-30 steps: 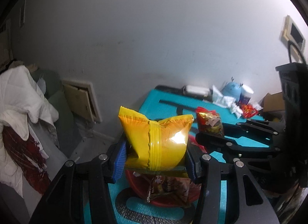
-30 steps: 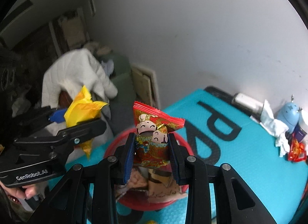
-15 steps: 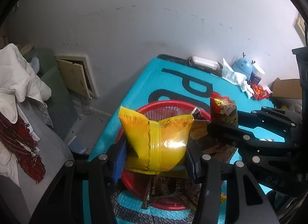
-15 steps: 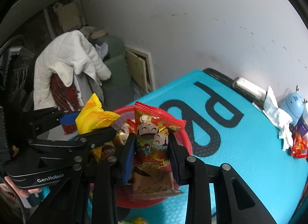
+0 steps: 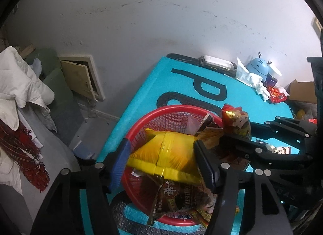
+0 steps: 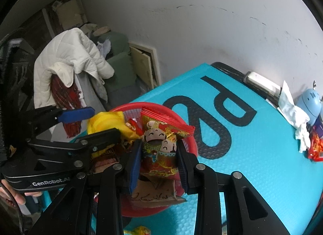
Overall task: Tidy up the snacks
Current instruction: 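Lower both packets over the red basket with both grippers, then open both grippers to drop the packets into the basket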
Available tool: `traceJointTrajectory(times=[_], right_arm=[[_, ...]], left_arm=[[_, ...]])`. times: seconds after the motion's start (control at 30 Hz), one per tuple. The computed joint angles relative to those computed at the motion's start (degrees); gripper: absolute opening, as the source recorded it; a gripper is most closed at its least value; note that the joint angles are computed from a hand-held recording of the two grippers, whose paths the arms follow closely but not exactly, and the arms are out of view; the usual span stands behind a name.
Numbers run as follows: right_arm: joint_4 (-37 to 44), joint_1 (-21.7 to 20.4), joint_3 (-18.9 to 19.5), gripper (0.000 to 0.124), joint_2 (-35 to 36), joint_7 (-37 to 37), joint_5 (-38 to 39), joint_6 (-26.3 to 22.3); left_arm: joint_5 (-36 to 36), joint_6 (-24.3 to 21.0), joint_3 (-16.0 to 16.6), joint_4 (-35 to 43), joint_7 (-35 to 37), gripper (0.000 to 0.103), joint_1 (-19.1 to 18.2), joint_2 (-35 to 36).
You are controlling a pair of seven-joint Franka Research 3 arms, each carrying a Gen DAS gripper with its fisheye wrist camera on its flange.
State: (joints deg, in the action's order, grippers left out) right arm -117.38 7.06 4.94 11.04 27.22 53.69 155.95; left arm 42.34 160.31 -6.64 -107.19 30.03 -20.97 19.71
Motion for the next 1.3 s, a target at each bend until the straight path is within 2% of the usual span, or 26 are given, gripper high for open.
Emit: traceJointTrajectory(times=[0.33, 0.47, 0.5, 0.83, 1.0, 1.3], right_arm=[[0.32, -0.29, 0.43, 0.034, 0.01, -2.20, 2.02, -1.90], [0.06, 0.66, 0.08, 0.048, 0.09, -1.07, -0.27, -1.47], [-0.12, 0.77, 0.11, 0.049, 0.02, -1.02, -0.51, -1.12], [-1.86, 1.31, 0.18, 0.049, -1.84, -1.63, 0.15, 0.87], [-3.58, 1.50, 0.48, 0.049, -4.20, -5.47, 5.30, 1.99], [-8.66, 3.21, -1.95, 0.049, -11.52, -9.10, 9.81, 3.97]], left_arm=[[5.54, -0.04, 0.91, -3.39, -6.18, 0.064, -0.42, -3.74], [7.07, 0.05, 0.47, -4.94, -8.45, 0.064, 0.35, -5.02], [7.40, 0.06, 0.34, -5.17, -8.86, 0.064, 0.55, -5.20], [10.35, 0.00, -0.51, -6.93, -12.44, 0.064, 1.42, -7.25], [12.08, -0.78, -1.23, -7.92, -14.16, 0.064, 1.80, -9.00], [18.23, -2.00, -3.61, -9.38, -18.60, 0.064, 1.74, -13.20]])
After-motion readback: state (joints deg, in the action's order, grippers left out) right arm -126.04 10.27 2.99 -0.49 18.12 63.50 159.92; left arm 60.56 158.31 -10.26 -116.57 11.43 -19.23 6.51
